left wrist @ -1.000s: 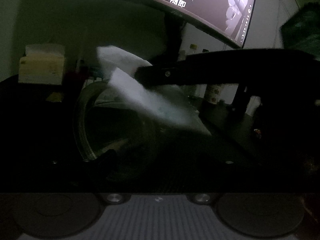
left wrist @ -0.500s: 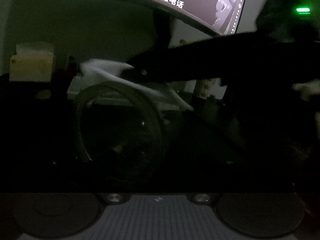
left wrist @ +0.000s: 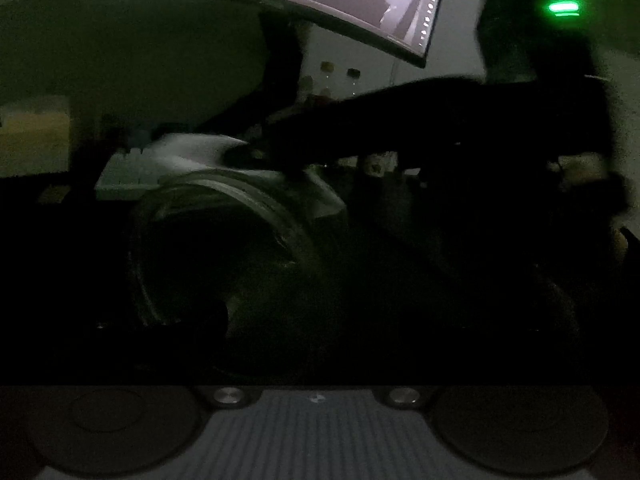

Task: Clean container
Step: 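Keep wiping the jar's outer wall with the tissue in the right tool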

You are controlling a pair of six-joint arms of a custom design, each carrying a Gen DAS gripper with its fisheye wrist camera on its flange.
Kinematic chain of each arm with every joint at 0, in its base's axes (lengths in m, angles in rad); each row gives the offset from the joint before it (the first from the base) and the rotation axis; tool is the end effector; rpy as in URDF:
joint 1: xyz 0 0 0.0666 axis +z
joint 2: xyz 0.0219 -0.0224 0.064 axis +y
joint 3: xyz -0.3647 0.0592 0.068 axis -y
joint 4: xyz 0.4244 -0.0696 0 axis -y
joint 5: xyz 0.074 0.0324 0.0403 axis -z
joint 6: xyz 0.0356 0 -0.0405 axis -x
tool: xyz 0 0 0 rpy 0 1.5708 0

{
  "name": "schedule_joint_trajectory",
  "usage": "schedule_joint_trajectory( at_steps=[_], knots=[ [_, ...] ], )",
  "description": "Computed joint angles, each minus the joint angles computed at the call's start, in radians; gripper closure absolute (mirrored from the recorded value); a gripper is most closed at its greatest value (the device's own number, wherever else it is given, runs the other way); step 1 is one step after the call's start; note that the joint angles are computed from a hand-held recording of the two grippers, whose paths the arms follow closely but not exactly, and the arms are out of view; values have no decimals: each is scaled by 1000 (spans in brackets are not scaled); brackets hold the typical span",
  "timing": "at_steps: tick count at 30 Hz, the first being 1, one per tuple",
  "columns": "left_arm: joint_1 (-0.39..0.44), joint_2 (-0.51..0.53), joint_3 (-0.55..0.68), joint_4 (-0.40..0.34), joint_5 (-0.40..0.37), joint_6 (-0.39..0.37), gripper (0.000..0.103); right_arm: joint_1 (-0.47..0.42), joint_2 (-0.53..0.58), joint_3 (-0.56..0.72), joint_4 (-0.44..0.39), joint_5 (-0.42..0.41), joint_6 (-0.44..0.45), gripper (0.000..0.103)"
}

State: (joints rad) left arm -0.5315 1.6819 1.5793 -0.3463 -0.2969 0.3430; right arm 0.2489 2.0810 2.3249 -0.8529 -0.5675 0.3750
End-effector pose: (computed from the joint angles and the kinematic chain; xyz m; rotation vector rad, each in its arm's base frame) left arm 0.5648 -0.3205 0.3950 0.0011 2.0083 -0.2611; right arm 0.7285 0.2045 0.4585 -0.9469 1.8971 0.5411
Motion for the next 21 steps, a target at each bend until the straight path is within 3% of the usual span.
schedule_joint_trajectory(
  at_steps=[2,5,9,12,15,17,21],
  knots=[
    [-2,-1,-3,6,-1,-6,7,-12,-11,-13,6,12,-37,92],
    [2,-5,-8,13,13,-1,6,-26,-106,-156,64,-103,22,92],
    [-3,0,-7,16,9,-12,1,-30,-163,-238,60,-262,112,92],
    [-15,10,13,-6,-16,-25,0,-29,-142,-211,59,-242,110,93],
    [-13,3,7,-4,-10,-14,0,-18,-120,-193,132,-50,32,92],
    [-9,-5,-2,3,-4,-3,0,-12,-122,-198,151,5,13,94],
    [1,-16,-15,14,18,14,0,-22,-198,-304,163,-156,62,94]
  ],
)
